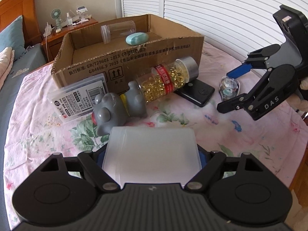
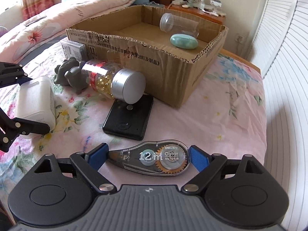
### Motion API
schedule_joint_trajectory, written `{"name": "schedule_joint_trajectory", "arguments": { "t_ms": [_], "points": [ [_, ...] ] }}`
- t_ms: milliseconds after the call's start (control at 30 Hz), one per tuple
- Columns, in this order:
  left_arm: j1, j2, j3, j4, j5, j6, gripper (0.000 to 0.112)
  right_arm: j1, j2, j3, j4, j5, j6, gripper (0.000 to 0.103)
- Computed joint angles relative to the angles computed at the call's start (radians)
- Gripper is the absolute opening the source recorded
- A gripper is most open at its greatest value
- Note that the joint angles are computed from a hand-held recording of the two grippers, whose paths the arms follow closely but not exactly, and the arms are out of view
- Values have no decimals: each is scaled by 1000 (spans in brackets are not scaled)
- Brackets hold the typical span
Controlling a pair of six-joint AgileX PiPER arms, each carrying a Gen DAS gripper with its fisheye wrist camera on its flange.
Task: Organize rigid objects
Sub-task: 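Grasp the white plastic bottle with the left tool while the right tool grasps the correction tape, then carry the bottle and tape over the box and open both tools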
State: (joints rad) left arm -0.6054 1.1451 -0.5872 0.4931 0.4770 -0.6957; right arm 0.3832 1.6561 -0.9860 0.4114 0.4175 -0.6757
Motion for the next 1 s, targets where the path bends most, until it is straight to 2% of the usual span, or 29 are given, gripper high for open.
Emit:
{"name": "schedule_joint_trajectory", "arguments": {
  "t_ms": [367, 567, 800, 900, 1000],
  "points": [
    [-12, -97, -79, -111, 190, 187, 83, 33, -137, 32, -77, 84, 94, 93],
    [40, -129, -145, -136, 235, 280, 83, 49, -188, -3, -63, 122, 92, 93],
    [147, -61, -277, -139, 195, 410, 83, 75, -179, -118, -63, 143, 109, 93],
    [206, 9, -341, -139, 146, 467, 83, 85, -152, -176, -86, 143, 144, 93],
    [277, 105, -422, -207, 111, 558, 83, 87, -119, -226, -79, 141, 161, 93]
  ]
}}
